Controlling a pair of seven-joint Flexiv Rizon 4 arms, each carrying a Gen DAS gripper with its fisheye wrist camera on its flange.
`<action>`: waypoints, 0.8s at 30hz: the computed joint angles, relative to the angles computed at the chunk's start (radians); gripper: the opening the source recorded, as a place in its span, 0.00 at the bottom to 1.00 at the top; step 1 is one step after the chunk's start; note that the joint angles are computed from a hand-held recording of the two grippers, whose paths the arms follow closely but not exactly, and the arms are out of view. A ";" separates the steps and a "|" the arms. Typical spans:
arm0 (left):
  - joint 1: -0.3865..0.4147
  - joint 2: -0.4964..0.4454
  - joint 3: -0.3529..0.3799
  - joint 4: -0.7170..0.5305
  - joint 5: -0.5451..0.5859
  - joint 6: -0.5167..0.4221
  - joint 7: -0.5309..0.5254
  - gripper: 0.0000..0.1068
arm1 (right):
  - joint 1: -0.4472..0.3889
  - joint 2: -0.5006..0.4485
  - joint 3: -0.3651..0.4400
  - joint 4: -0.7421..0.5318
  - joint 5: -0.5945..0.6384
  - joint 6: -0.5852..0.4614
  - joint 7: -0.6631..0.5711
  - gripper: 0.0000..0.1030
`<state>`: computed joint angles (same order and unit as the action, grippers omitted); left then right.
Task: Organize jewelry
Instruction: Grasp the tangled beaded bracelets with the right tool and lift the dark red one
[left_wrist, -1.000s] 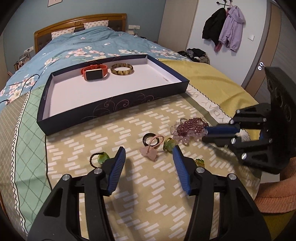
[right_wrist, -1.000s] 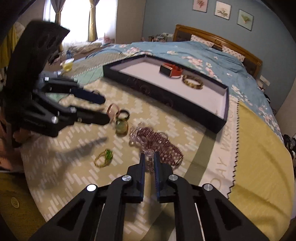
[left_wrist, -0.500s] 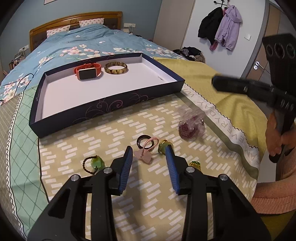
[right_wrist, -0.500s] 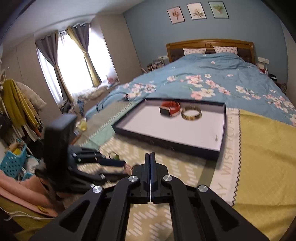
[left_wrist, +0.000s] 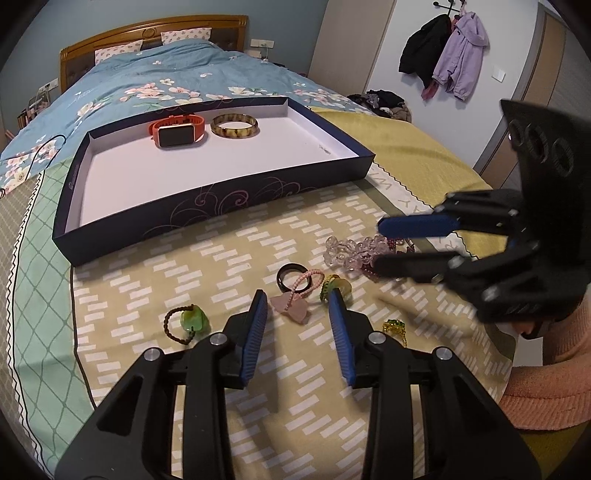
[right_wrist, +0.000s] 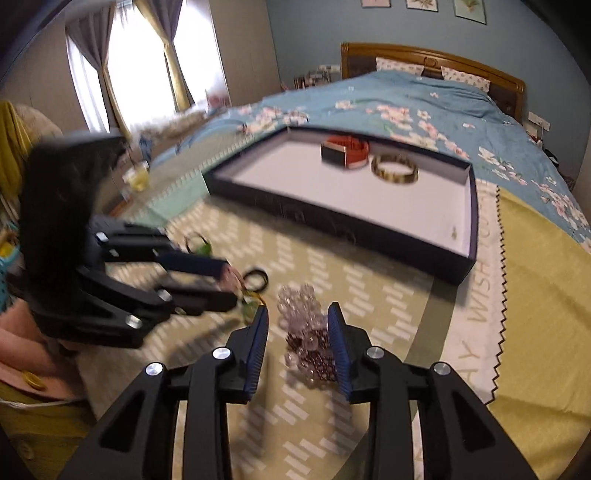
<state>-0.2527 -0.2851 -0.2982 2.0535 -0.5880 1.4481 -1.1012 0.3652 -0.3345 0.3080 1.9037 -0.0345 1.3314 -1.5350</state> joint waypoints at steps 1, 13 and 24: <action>0.001 0.001 -0.001 0.001 -0.001 0.000 0.001 0.31 | 0.017 0.002 -0.022 0.009 -0.025 0.001 0.019 0.26; 0.004 -0.002 -0.008 0.001 -0.012 0.000 0.018 0.31 | -0.154 0.002 0.166 -0.085 0.273 0.040 -0.165 0.12; 0.004 -0.003 -0.011 0.000 -0.019 -0.004 0.023 0.29 | -0.118 -0.001 0.125 -0.136 0.415 0.005 -0.252 0.00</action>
